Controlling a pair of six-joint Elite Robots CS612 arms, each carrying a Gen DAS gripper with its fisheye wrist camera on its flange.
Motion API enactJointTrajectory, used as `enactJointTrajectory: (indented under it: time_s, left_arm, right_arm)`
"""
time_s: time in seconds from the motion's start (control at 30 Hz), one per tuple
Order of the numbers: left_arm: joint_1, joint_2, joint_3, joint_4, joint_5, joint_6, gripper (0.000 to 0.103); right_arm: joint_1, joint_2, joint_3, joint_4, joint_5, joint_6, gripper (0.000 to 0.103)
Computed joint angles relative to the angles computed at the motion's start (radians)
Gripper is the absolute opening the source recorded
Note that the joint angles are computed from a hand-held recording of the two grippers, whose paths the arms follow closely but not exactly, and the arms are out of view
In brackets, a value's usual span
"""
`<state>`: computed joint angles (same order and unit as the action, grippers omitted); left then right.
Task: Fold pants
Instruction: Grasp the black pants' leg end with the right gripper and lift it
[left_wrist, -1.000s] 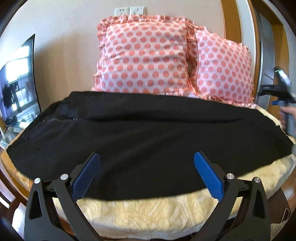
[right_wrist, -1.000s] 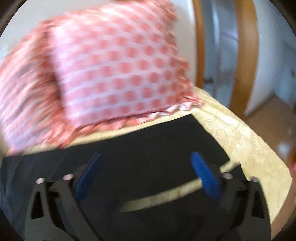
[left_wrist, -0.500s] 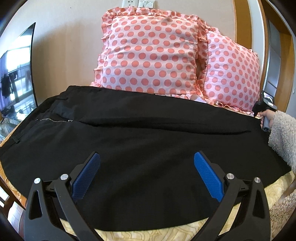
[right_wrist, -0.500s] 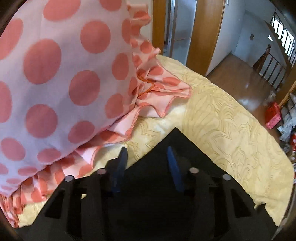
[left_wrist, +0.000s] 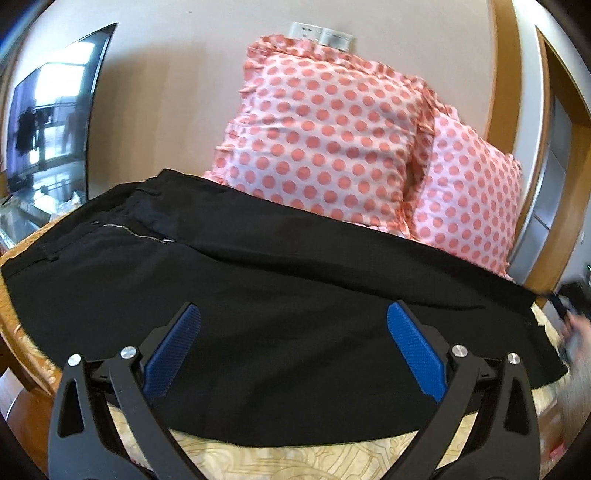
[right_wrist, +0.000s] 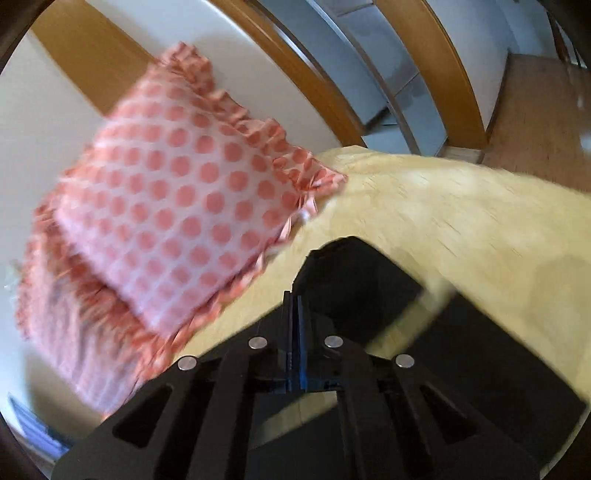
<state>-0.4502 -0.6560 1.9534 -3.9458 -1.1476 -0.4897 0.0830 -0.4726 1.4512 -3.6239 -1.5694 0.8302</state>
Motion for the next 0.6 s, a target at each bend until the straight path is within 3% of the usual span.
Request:
enactJointTrajectory:
  time_s: [0.13, 0.3, 0.4, 0.43, 0.47, 0.6]
  left_arm:
    - [0.006, -0.014, 0.011, -0.008, 0.018, -0.022, 0.101]
    - [0.025, -0.036, -0.003, 0.047, 0.062, -0.025, 0.101]
    - [0.044, -0.046, -0.016, 0.104, 0.074, -0.042, 0.101]
    - [0.056, -0.046, -0.023, 0.107, 0.052, -0.052, 0.101]
    - [0.064, -0.045, -0.026, 0.104, 0.039, -0.059, 0.101]
    - [0.104, -0.04, -0.061, 0.129, -0.032, -0.166, 0.101]
  right_arm:
    - [0.011, -0.033, 0.165, -0.115, 0.036, 0.064, 0.003]
    - [0.003, -0.035, 0.187, -0.087, 0.08, 0.069, 0.005]
    - [0.003, -0.048, 0.196, -0.031, 0.069, 0.086, 0.03]
    - [0.0, -0.049, 0.196, -0.023, 0.075, 0.099, 0.054]
    - [-0.002, -0.051, 0.199, -0.018, 0.077, 0.11, 0.071]
    - [-0.002, -0.039, 0.184, -0.027, 0.056, 0.114, 0.067]
